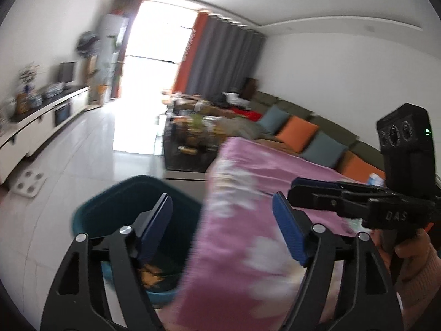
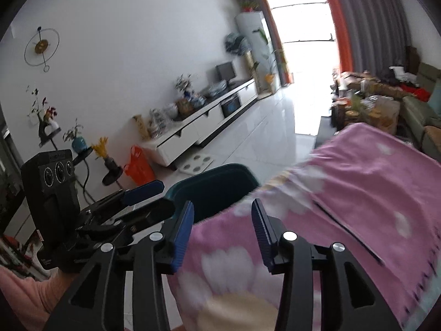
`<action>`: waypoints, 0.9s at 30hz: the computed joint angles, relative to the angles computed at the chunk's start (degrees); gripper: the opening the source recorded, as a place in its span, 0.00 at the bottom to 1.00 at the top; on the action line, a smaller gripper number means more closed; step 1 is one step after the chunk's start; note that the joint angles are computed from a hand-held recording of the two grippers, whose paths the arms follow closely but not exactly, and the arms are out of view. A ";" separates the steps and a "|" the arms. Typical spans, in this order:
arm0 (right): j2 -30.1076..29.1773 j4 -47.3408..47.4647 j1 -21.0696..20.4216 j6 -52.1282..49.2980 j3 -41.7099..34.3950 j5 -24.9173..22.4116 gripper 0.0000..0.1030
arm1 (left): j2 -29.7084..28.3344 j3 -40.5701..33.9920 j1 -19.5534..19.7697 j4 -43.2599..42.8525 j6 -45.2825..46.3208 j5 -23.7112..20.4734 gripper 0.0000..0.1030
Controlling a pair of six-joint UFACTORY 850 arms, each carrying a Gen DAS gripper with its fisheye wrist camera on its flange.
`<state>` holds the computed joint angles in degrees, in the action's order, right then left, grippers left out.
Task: Collect trash
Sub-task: 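Open both tools to drop the wrapper and bag into the teal bin, then grasp the white foam net with the left tool while the right tool grasps a clear plastic wrapper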
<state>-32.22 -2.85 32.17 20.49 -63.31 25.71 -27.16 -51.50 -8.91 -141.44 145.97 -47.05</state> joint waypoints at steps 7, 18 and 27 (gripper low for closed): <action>10.58 15.88 -0.88 -8.89 16.04 8.52 0.41 | -0.39 -0.77 -6.73 9.19 -3.76 -1.97 0.74; 22.39 37.83 -0.21 -17.12 33.61 18.52 0.43 | -4.73 -6.39 -18.08 26.24 -14.04 -2.08 0.74; 24.50 45.72 -0.25 -15.74 38.92 21.08 0.47 | -10.10 -13.30 -24.26 34.56 -22.65 1.34 0.72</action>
